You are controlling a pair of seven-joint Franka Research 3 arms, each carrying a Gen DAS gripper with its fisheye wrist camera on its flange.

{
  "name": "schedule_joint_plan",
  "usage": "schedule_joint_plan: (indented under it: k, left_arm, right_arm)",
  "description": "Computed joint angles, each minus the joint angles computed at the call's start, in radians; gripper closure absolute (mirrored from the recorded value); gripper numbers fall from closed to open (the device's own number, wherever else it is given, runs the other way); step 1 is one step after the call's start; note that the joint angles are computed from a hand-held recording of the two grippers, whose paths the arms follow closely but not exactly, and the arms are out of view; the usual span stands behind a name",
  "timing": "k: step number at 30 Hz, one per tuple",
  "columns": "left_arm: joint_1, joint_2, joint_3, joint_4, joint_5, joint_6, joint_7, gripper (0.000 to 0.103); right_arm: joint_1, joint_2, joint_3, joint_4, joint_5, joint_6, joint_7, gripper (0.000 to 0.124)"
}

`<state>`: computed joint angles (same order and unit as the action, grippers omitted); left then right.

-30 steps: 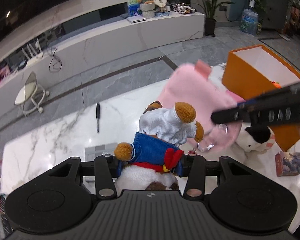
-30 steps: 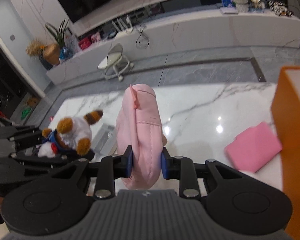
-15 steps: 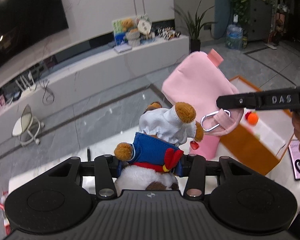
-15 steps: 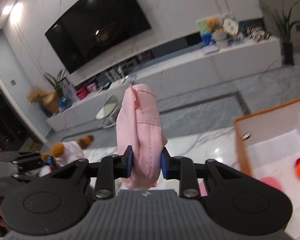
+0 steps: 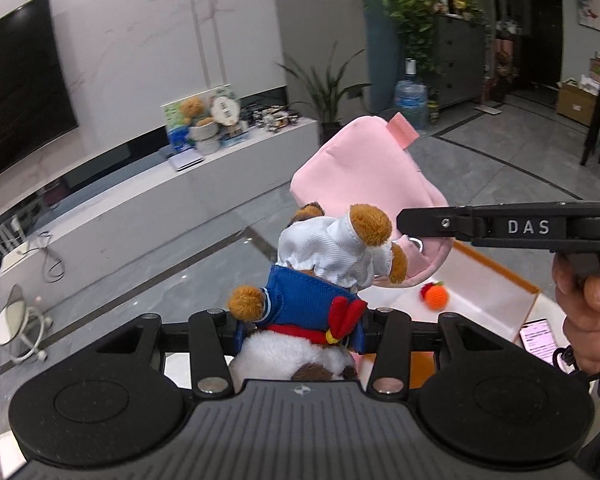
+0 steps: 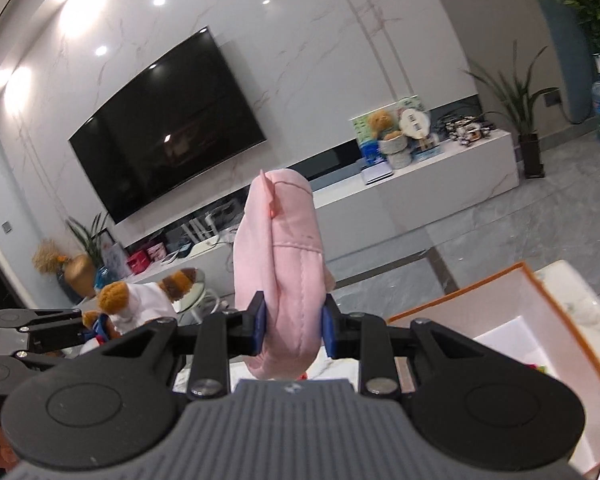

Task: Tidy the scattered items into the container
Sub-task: 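Lift the bear keychain and pink backpack and carry them over the orange box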

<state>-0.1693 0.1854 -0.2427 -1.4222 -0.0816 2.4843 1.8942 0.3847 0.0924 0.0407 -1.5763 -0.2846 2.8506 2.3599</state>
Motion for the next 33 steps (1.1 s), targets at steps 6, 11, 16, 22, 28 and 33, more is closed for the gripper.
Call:
schedule_joint_plan:
  k: [6, 11, 16, 22, 28, 33]
  left_arm:
    - [-0.020, 0.075, -0.026, 0.050, -0.022, -0.005, 0.008, 0.050]
    - [-0.037, 0.142, -0.044, 0.107, -0.025, -0.026, 0.014, 0.050]
    - [-0.051, 0.206, -0.059, 0.177, -0.028, -0.046, 0.023, 0.050]
    - [-0.068, 0.275, -0.071, 0.246, -0.034, -0.065, 0.023, 0.050]
    - [-0.093, 0.364, -0.082, 0.360, -0.040, -0.079, 0.011, 0.050]
    - [-0.133, 0.474, -0.073, 0.523, -0.018, -0.135, -0.010, 0.050]
  right_arm:
    - [-0.032, -0.053, -0.012, -0.061, -0.065, -0.037, 0.064, 0.094]
    - [-0.081, -0.091, 0.001, -0.106, -0.110, -0.078, 0.107, 0.094]
    - [-0.119, -0.108, 0.014, -0.133, -0.127, -0.108, 0.118, 0.094]
    - [-0.144, -0.115, 0.019, -0.154, -0.128, -0.143, 0.095, 0.094]
    - [-0.164, -0.122, 0.020, -0.177, -0.131, -0.168, 0.083, 0.094]
    - [-0.167, -0.109, 0.016, -0.175, -0.108, -0.192, 0.044, 0.094]
